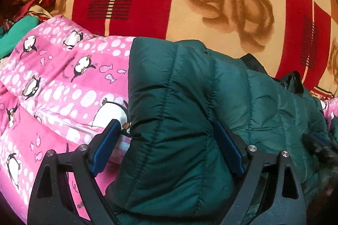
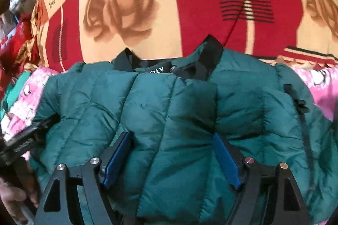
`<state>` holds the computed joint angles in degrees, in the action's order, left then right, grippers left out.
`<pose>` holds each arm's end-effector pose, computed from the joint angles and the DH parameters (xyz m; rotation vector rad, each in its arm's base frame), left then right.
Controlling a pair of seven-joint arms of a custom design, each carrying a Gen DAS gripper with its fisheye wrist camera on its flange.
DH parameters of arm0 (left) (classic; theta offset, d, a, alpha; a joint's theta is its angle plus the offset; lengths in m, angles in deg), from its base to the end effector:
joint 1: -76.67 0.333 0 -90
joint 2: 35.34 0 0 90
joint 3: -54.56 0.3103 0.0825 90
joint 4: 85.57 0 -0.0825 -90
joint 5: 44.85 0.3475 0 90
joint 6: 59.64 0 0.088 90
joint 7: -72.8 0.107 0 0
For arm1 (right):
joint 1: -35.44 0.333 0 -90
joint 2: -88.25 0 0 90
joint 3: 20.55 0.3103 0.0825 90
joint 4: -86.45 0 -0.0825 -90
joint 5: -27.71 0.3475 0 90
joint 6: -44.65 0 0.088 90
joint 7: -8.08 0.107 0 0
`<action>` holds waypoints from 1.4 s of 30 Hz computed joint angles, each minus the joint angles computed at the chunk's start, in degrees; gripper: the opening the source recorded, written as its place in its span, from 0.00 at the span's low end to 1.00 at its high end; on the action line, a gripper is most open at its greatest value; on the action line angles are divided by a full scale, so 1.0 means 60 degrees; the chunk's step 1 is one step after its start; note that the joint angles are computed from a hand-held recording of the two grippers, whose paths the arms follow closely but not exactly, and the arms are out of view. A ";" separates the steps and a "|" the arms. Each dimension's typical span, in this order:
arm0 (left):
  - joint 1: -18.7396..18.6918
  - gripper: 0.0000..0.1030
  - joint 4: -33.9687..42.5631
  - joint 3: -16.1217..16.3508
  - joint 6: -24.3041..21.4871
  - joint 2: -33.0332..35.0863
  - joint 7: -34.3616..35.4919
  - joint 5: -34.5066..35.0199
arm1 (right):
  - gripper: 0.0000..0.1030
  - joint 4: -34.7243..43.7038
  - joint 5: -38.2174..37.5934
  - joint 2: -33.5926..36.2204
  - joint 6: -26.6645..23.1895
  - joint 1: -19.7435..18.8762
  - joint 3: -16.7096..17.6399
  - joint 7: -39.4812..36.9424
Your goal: Fold large clothes
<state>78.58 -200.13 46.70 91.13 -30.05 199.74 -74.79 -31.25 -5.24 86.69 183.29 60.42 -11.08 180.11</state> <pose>0.5803 -0.0459 0.4839 -1.5725 2.2596 -0.8412 0.4504 0.3068 0.5017 -1.3759 2.2350 -0.4905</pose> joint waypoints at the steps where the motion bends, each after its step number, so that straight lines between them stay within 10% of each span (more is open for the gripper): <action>1: 0.0001 0.88 -0.0026 -0.0005 0.0027 -0.0015 0.0014 -0.0022 | 0.75 -0.0208 -0.0147 -0.0287 0.0005 0.0033 0.0044 0.0343; 19: -0.0166 0.95 -0.1035 0.0334 0.0115 -0.1414 0.0184 -0.0037 | 0.75 -0.1508 0.0108 -0.2053 -0.1666 -0.0197 0.0897 0.1434; 42: -0.1974 0.95 -0.3345 0.1109 0.0001 -0.4910 0.0715 -0.0410 | 0.81 -0.1032 -0.0083 -0.3345 -0.3786 0.0218 0.2074 0.1893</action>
<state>66.74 -220.20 53.36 91.14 -59.51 204.03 -77.25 -37.45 -5.73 66.62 160.58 61.73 1.36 191.46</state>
